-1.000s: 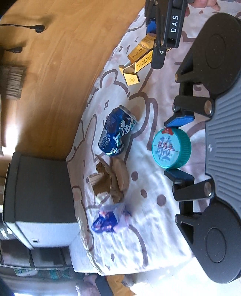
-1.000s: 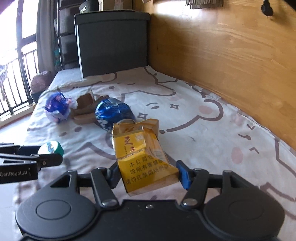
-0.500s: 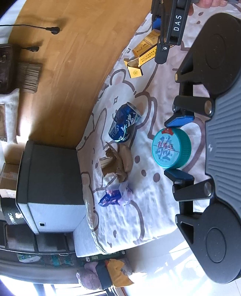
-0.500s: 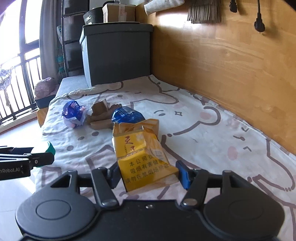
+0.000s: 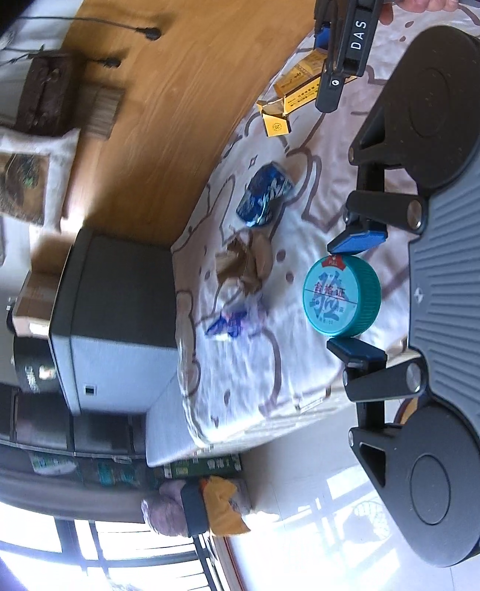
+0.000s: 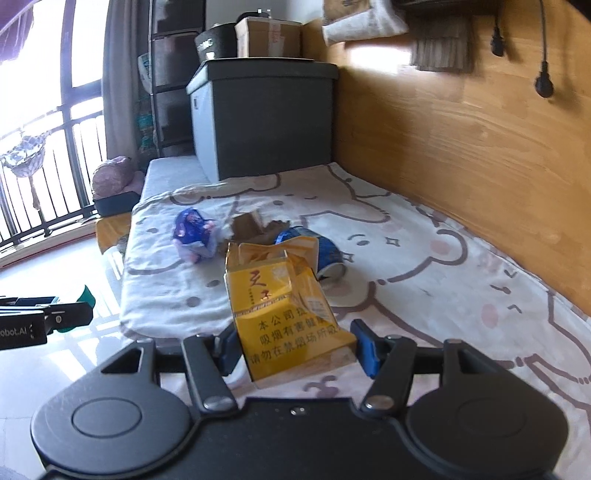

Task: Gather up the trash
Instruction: 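Carry the teal cap and yellow box down to the wastebasket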

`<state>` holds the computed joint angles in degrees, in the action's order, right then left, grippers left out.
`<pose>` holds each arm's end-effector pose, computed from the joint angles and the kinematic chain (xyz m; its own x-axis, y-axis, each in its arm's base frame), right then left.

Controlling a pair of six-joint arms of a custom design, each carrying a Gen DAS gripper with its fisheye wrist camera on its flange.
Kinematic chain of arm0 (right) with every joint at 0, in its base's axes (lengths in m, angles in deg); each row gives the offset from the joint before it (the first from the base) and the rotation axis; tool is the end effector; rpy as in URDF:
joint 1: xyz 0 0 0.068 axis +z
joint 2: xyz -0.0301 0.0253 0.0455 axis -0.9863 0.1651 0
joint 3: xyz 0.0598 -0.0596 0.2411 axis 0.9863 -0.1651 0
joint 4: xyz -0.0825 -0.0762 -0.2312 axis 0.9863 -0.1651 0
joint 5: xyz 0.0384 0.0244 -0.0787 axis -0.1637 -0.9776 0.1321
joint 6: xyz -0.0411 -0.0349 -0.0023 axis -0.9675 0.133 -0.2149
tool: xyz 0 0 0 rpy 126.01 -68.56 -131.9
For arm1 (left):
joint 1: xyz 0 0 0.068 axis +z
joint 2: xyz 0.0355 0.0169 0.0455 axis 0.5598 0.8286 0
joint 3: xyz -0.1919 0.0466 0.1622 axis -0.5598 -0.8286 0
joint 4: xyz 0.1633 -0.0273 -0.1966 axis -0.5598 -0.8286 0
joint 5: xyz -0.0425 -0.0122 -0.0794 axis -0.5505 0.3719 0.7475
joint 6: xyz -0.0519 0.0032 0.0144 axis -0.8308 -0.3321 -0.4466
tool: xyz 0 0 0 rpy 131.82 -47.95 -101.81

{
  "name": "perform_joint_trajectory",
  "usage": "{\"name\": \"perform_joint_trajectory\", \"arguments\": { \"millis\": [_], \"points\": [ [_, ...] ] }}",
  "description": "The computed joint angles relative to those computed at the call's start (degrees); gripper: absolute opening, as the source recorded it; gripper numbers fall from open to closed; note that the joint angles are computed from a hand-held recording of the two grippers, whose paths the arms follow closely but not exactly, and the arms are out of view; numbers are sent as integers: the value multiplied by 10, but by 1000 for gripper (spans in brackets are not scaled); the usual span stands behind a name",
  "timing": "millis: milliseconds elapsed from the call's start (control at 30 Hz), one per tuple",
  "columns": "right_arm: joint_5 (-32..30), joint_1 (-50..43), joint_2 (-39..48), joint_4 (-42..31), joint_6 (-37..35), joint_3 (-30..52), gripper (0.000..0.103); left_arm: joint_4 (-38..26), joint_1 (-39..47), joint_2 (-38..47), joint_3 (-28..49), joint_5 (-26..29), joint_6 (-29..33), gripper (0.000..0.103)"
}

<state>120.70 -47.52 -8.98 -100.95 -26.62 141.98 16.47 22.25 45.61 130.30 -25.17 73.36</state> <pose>0.1738 0.0837 0.4293 -0.4938 0.2143 -0.8428 0.3740 0.9273 0.0166 0.2920 -0.0750 0.4264 -0.5367 0.2124 -0.8166 0.5483 0.8234 -0.1462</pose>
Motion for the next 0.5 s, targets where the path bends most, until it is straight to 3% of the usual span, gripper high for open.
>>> {"name": "perform_joint_trajectory", "arguments": {
  "millis": [500],
  "points": [
    [-15,68,176,56,-11,120,61,-37,193,41,38,70,59,50]
  ]
}}
